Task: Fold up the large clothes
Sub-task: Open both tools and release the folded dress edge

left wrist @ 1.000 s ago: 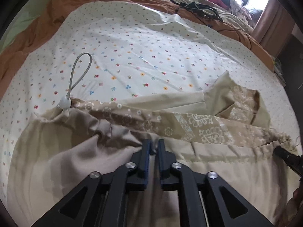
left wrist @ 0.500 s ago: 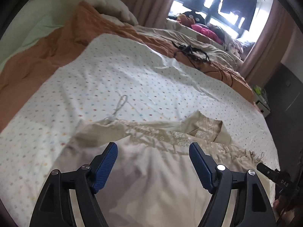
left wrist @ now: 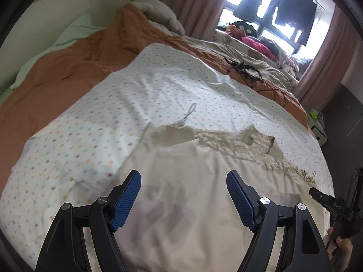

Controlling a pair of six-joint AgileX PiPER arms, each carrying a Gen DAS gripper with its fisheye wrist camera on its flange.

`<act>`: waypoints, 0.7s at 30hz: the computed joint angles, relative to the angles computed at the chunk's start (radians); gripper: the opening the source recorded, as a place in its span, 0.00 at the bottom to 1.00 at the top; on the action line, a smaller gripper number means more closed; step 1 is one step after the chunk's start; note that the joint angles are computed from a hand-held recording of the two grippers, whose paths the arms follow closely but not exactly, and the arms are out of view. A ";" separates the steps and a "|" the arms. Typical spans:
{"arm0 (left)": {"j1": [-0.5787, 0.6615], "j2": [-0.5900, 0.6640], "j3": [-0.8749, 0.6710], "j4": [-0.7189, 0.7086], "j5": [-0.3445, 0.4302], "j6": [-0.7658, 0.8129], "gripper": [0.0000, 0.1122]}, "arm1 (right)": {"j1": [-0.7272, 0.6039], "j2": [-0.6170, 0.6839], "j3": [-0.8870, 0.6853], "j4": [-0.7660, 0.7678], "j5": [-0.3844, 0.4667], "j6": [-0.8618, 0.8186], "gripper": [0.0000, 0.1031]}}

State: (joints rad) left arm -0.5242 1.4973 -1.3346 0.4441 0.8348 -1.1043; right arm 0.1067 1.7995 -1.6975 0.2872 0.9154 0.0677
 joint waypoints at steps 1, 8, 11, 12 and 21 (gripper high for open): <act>0.002 -0.033 0.043 0.004 -0.006 -0.012 0.70 | 0.006 -0.010 0.015 -0.007 -0.006 0.002 0.46; 0.018 -0.196 0.252 -0.002 -0.031 -0.053 0.70 | 0.062 -0.117 0.180 -0.040 -0.069 0.022 0.46; 0.037 -0.269 0.343 -0.016 -0.053 -0.065 0.70 | 0.083 -0.155 0.238 -0.050 -0.091 0.031 0.46; 0.046 -0.296 0.375 -0.022 -0.061 -0.068 0.70 | 0.092 -0.170 0.260 -0.057 -0.100 0.038 0.46; 0.183 -0.468 0.578 -0.214 -0.164 0.081 0.68 | 0.153 -0.263 0.418 -0.072 -0.153 0.071 0.46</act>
State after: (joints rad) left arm -0.3410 1.0290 -0.7570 0.2303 0.6706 -1.0236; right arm 0.2594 1.5369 -1.2791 0.2154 0.7625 0.1391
